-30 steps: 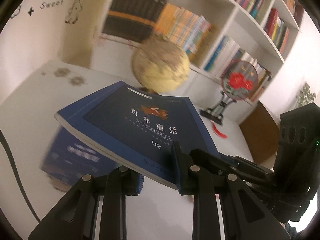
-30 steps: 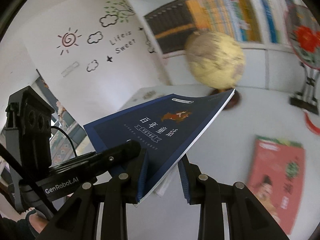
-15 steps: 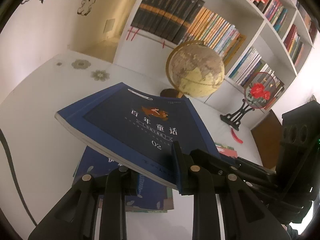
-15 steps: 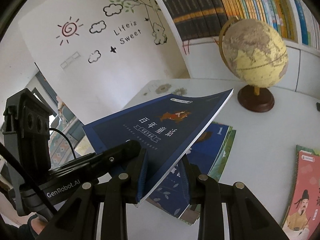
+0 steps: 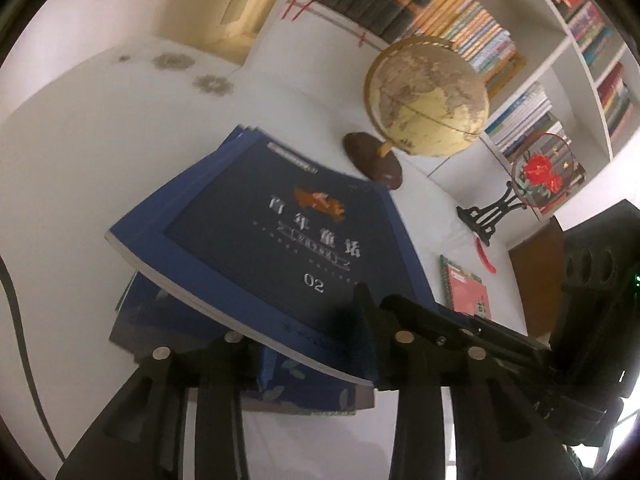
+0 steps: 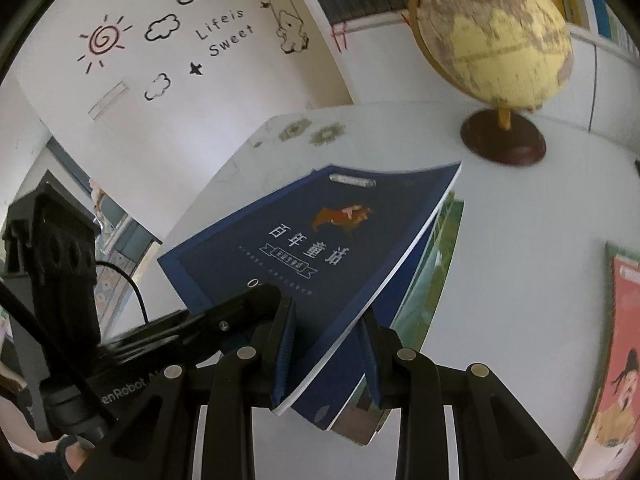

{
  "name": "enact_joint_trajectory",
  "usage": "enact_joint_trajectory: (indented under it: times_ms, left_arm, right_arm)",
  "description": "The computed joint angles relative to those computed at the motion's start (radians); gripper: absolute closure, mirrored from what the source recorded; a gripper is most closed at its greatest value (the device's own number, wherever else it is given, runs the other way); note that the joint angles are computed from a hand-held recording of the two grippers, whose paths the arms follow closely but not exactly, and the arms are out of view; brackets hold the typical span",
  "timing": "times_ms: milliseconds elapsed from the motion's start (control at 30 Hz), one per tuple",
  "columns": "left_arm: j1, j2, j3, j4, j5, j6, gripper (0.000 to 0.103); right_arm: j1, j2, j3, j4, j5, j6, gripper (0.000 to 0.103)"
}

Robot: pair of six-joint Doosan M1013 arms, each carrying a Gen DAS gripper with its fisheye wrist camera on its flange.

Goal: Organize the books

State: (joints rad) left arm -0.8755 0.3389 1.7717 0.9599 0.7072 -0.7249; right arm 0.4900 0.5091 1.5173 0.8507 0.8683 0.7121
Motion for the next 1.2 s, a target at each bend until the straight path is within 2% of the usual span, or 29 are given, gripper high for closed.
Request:
enact_joint_trajectory:
  times_ms: [267, 400, 500, 600, 700, 767, 900, 967, 1033, 1200]
  left_arm:
    - [-0.001, -0.015, 0.042, -0.114, -0.047, -0.048, 0.064]
    - [-0.031, -0.028, 0.052, -0.147, 0.019, -0.047, 0.064]
    - [-0.047, -0.03, 0.036, -0.219, 0.092, 0.022, 0.064]
    - [-0.069, -0.035, 0.028, -0.23, 0.117, 0.019, 0.064]
    - [-0.094, -0.022, -0.02, -0.25, 0.188, 0.064, 0.064]
    - [-0.107, -0.004, -0.07, -0.273, 0.241, 0.109, 0.06]
    - [-0.129, 0.019, -0.142, -0.256, 0.268, 0.143, 0.06]
    - [-0.148, 0.043, -0.201, -0.253, 0.326, 0.189, 0.06]
    - [-0.172, 0.078, -0.285, -0.258, 0.424, 0.257, 0.06]
    - [-0.223, 0.132, -0.419, -0.206, 0.5, 0.361, 0.058]
  right_arm:
    - [0.011, 0.008, 0.006, -0.077, 0.004, 0.078, 0.074]
    - [0.005, 0.007, 0.015, -0.096, -0.003, 0.113, 0.074]
    - [-0.002, -0.011, 0.037, -0.105, -0.025, 0.117, 0.074]
    - [-0.011, -0.039, 0.064, -0.12, -0.033, 0.121, 0.074]
    - [-0.03, -0.072, 0.093, -0.127, -0.018, 0.126, 0.074]
    - [-0.042, -0.1, 0.116, -0.135, -0.022, 0.126, 0.074]
    - [-0.086, -0.163, 0.173, -0.115, -0.028, 0.099, 0.074]
    - [-0.109, -0.192, 0.201, -0.096, -0.035, 0.08, 0.074]
    - [-0.134, -0.222, 0.23, -0.079, -0.042, 0.054, 0.073]
    - [-0.208, -0.311, 0.311, -0.04, -0.057, 0.024, 0.072]
